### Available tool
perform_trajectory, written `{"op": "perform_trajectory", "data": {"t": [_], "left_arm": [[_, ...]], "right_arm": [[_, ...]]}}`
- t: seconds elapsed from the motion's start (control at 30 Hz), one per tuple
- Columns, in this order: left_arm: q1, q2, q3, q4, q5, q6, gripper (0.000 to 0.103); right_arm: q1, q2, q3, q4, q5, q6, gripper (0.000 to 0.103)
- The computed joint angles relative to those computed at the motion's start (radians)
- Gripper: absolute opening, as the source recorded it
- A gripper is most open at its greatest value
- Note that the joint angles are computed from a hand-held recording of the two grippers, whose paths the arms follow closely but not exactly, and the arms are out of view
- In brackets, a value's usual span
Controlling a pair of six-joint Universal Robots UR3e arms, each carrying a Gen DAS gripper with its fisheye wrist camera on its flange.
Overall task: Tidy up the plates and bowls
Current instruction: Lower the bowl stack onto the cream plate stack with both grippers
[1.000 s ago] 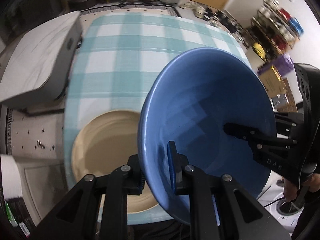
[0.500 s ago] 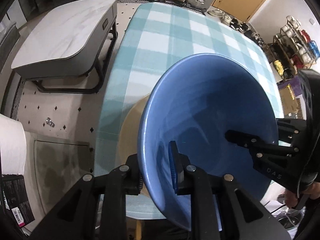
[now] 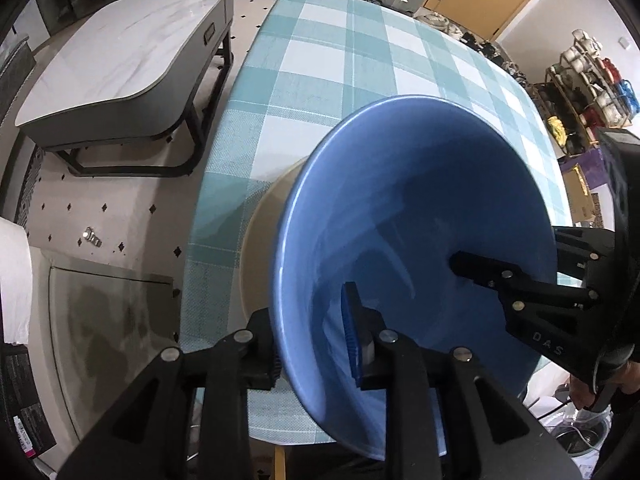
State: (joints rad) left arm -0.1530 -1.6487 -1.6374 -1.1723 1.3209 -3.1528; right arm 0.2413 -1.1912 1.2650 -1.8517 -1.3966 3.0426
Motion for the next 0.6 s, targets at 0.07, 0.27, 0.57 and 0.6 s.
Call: {"op": "perform_trajectory", "data": {"t": [0.07,0.27,0.57,0.6], "left_arm": [[0.012,0.012,-0.014,0.008,-0.014,0.000,0.023],[0.006,0.029,-0.017,0.048,0.018,-0.012,0.032],[0.002,0.163,-0.117,0.184,0.149,-0.111,0.052],[0.006,0.184,-0.136,0.203,0.157,-0.137,0.053]], "right_arm": [[0.036,-0.030,-0.003,0.025,-0.015,0.029,0.017],[0.051,-0.033,-0.005,0.014,-0.024,0.060,0.021],[-0.015,-0.218,0.226,-0.213,0.032,-0.002,0.076],[-0.017,-0.241,0.248,-0.229,0.035,-0.004,0.076]]}}
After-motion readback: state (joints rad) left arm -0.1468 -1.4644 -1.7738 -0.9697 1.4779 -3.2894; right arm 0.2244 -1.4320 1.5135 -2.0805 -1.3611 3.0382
